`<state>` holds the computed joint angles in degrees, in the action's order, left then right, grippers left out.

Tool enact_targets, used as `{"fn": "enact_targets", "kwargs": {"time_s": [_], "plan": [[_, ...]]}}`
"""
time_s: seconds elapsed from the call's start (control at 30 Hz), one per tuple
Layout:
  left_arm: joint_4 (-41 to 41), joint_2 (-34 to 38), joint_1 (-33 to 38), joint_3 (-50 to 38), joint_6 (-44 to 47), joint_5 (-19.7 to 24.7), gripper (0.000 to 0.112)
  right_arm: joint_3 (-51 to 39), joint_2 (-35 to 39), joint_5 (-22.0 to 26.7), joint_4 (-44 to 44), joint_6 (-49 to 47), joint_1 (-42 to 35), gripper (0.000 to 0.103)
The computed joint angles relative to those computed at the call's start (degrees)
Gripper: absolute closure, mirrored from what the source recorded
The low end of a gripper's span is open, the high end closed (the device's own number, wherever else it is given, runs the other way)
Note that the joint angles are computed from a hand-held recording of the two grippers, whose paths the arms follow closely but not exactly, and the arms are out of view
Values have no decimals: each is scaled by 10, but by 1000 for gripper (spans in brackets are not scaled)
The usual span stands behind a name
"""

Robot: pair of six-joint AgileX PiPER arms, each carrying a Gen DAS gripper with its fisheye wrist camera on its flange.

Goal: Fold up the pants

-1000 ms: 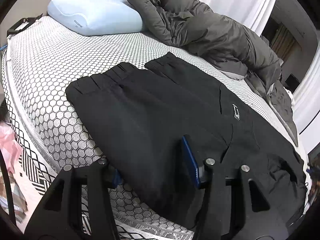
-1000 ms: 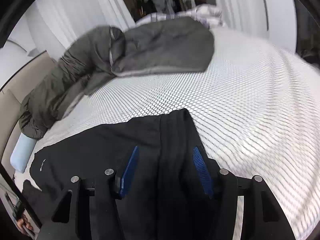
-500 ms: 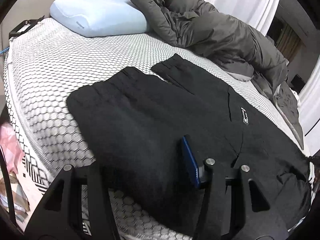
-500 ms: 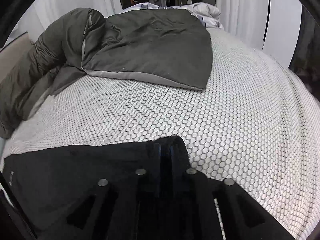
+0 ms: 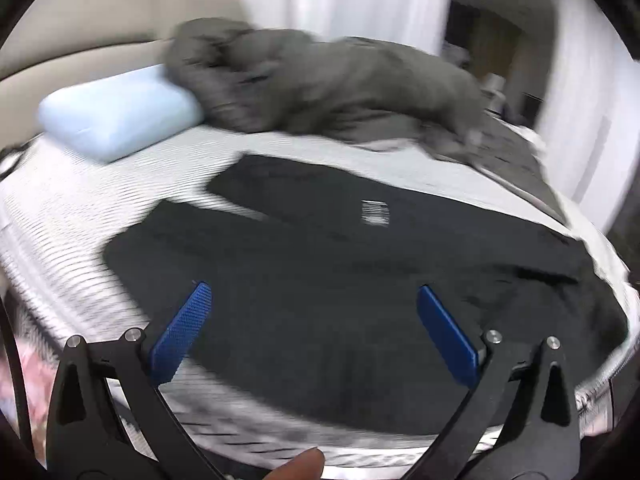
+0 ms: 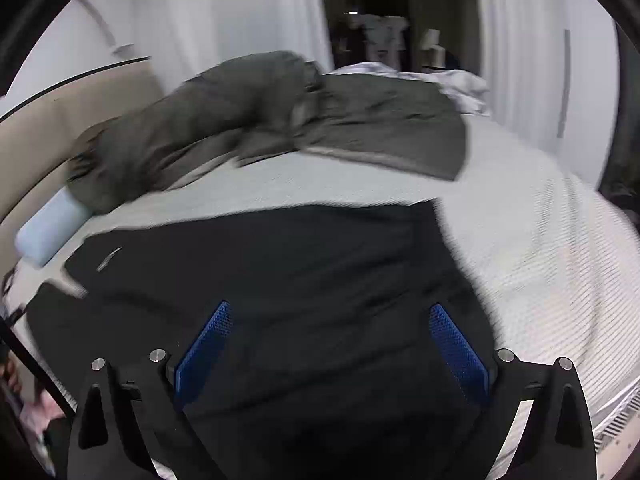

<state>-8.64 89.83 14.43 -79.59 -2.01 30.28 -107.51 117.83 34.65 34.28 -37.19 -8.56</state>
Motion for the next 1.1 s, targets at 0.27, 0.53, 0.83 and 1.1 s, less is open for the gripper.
{"fn": "enact_targets", "kwargs": {"time_s": [0.27, 0.53, 0.83, 1.1], "plan": [[-78, 104, -185, -73, 104, -20, 10, 162, -29, -79, -25, -57, 137, 2], [16, 169, -220, -83, 65, -5, 10, 233, -32, -184, -401, 227, 131, 4], [-20, 101, -139, -13, 82, -13, 10, 253, -51, -206, -274, 196, -49, 4], [30, 207, -249, -221, 48, 108, 10, 182, -50, -87, -4, -52, 57, 4]]}}
